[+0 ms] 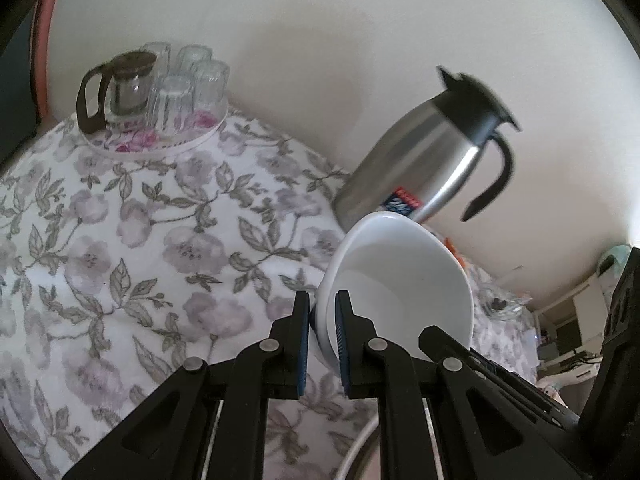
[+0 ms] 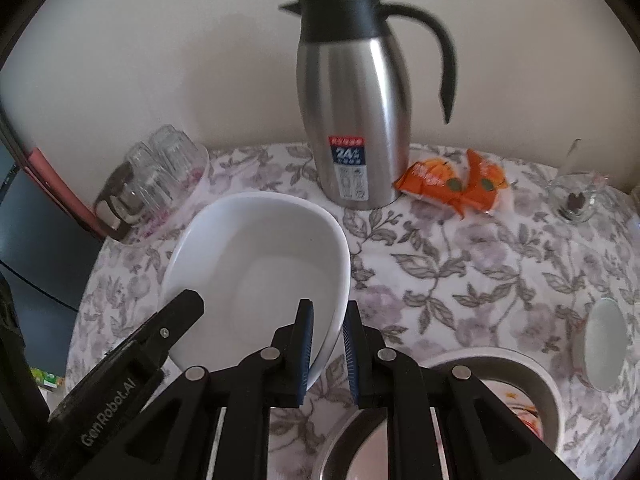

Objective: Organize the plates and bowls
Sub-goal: 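Lift the white square bowl and carry it over the basin with both tools, then lower the white square bowl into the basin onto the strawberry bowl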

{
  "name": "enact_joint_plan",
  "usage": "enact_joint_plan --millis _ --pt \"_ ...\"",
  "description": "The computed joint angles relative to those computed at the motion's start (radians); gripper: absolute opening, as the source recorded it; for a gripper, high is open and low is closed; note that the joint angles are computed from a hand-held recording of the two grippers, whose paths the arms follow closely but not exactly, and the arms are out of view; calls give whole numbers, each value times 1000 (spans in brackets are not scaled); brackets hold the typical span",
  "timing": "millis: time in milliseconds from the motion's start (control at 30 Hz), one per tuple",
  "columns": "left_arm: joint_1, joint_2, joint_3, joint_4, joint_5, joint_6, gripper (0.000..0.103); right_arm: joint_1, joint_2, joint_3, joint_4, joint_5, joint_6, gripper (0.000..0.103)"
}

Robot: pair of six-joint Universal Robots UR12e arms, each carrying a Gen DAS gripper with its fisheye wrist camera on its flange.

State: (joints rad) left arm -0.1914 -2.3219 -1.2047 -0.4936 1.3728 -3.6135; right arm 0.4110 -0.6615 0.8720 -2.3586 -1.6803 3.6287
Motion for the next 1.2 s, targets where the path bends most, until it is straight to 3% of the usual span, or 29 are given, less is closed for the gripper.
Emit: enact_joint_plan --millis 167,500,767,900,1067,1200 --pt "-22 37 -21 24 39 15 13 1 -65 86 -60 -18 4 17" --pt "-51 102 -84 95 39 55 13 3 -186 262 -204 -60 -21 17" --pt "-80 142 -129 142 71 102 13 -3 -262 392 -312 -50 -12 17" --pt "-89 153 -150 156 55 106 13 -10 -292 442 -341 -46 15 17" --pt "-89 156 -164 164 -15 95 13 -11 -321 503 -393 -72 28 17" --pt "-105 159 -166 152 14 124 13 -9 -335 536 -414 -92 22 17"
